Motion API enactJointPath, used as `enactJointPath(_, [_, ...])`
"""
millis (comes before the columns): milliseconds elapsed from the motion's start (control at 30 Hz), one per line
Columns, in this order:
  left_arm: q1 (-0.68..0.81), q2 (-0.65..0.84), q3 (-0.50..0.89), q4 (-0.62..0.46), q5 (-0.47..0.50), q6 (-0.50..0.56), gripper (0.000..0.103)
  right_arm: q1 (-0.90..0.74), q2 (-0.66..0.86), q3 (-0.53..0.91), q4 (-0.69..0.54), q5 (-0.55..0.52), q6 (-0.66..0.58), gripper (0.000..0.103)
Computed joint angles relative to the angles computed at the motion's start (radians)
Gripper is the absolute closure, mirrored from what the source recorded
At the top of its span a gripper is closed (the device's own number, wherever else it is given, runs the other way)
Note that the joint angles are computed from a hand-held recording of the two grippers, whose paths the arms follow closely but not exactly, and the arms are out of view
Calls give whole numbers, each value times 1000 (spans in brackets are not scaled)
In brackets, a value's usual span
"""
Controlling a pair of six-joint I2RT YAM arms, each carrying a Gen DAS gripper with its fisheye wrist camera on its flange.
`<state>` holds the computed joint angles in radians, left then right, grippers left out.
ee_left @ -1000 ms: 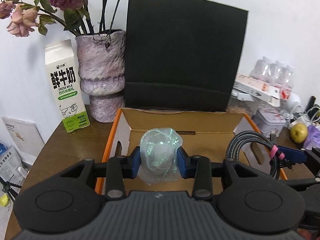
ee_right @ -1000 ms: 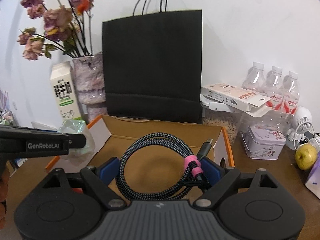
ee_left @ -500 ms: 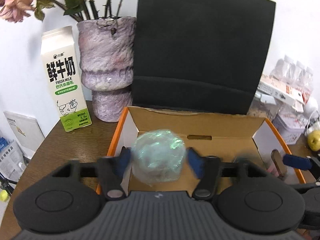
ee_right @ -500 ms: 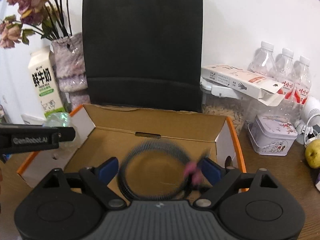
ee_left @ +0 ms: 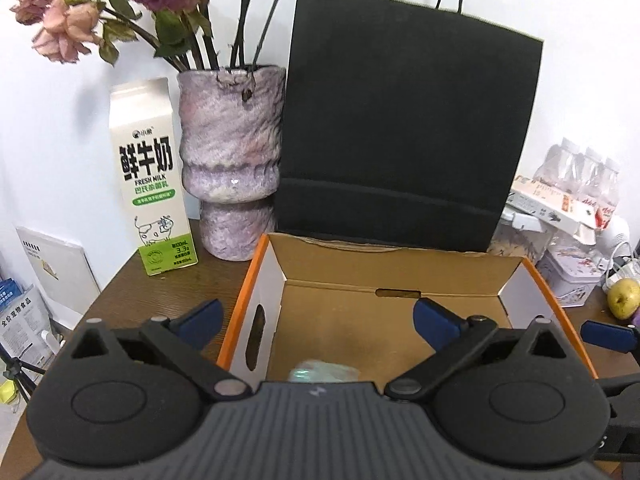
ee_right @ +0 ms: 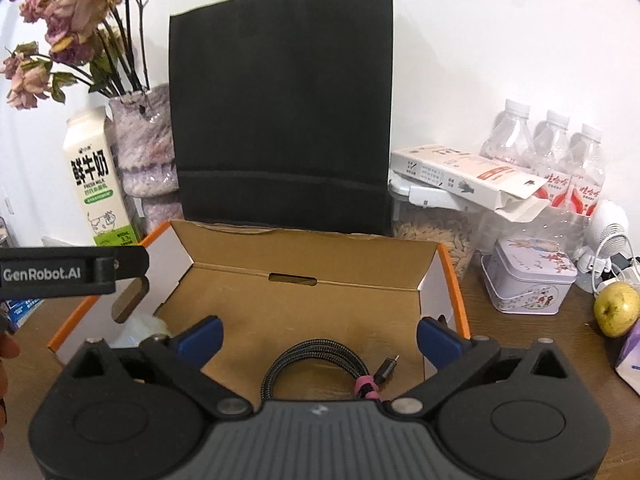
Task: Organize objects
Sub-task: 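Open both grippers to drop the ball and cable into the box, then move both grippers back from the box toward the remaining table objects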
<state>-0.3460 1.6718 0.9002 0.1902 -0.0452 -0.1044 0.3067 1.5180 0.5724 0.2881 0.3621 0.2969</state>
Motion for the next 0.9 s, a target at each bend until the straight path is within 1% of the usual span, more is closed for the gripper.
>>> enactJointPath(167, [-2,-102,-77,-9,0,19,0,51,-123,-47,-68,46,26,0])
enactJointPath(333, [-2,-236,-167,-33,-6,24,0,120,-274,-97,-171,111,67,0])
enactJointPath(567, [-3,-478,-303,-97,-14,39,0,287,-486,-136,-368,255,168,0])
enactJointPath(700, [-5,-635,-370,-160,-11,48,0,421,-599,-142,-515,367,259,0])
enactJointPath(767, [-12,-719,-402,-200,-13,49,0,505,-645,-141,-600,434,327,0])
enactJointPath(900, [-23,-873,-449,-298,-11,52,0,690,-695,-125,-804,565,512,0])
